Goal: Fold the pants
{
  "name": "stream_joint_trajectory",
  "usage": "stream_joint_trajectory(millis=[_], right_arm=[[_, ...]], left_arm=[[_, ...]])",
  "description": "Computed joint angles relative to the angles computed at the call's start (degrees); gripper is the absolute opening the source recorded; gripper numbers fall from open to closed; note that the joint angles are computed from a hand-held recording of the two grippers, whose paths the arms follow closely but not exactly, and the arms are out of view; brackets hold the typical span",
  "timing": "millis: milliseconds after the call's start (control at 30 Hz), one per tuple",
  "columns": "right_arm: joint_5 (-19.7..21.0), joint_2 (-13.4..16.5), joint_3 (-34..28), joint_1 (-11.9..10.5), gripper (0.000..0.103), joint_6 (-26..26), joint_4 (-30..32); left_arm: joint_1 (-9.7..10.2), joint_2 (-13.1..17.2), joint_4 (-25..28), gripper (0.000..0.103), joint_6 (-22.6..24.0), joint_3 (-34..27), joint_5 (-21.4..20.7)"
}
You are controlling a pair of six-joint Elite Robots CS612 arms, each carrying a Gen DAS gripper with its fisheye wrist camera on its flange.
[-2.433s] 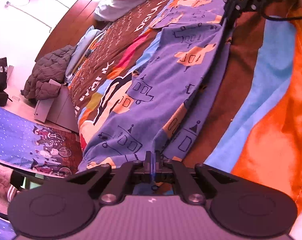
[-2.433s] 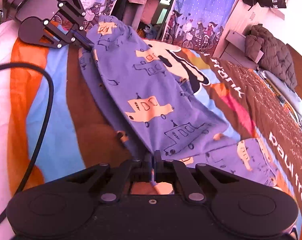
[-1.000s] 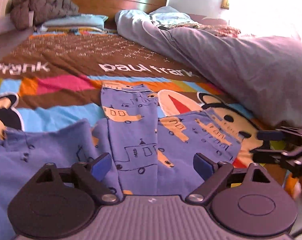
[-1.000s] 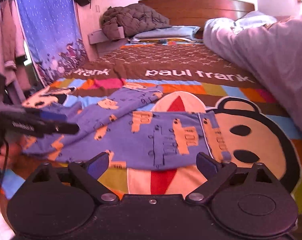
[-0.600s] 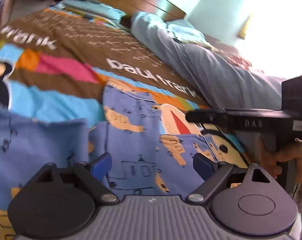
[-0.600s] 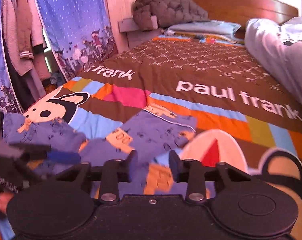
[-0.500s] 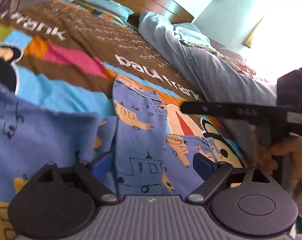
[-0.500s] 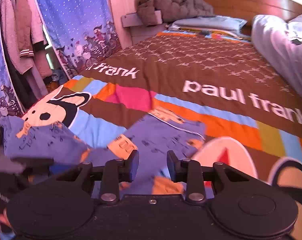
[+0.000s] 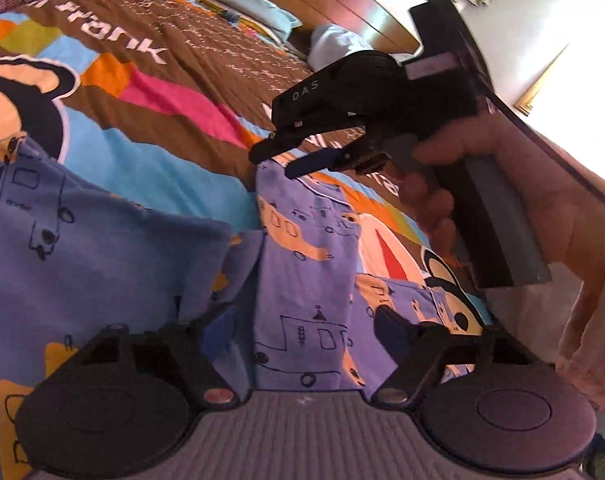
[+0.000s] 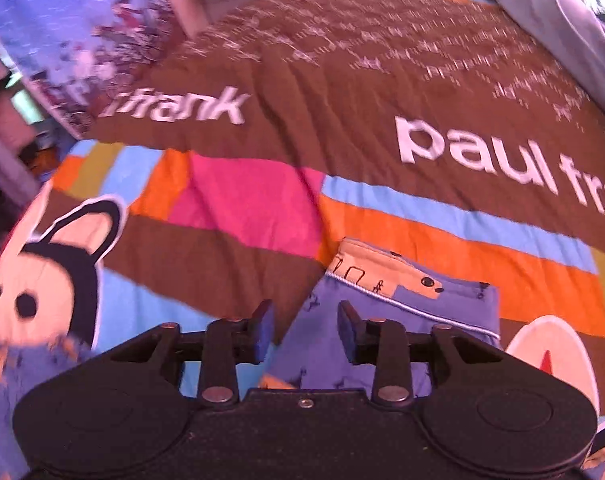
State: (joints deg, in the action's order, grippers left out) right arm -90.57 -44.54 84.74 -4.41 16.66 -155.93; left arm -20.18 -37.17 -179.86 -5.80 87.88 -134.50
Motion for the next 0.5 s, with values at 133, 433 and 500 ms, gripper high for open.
stream_joint_trajectory(millis=[133, 433, 500], right_arm=[[-1.1, 1.2, -2.9, 0.4, 0.037, 2.8, 5.7], [-1.0, 0.3, 0.7, 0.0, 0.0, 5.5, -1.9], [-0.4, -1.0, 3.4, -0.6, 0.0, 7.1, -6.0]], left_arm=[[0.07, -0.2, 0.3, 0.056, -1.3, 0.2, 1.5], [0.41, -0.5, 6.1, 0.0, -2.4, -1.1, 2.9], [0.28, -1.2, 5.6, 0.0, -0.2, -0.4, 3.9]])
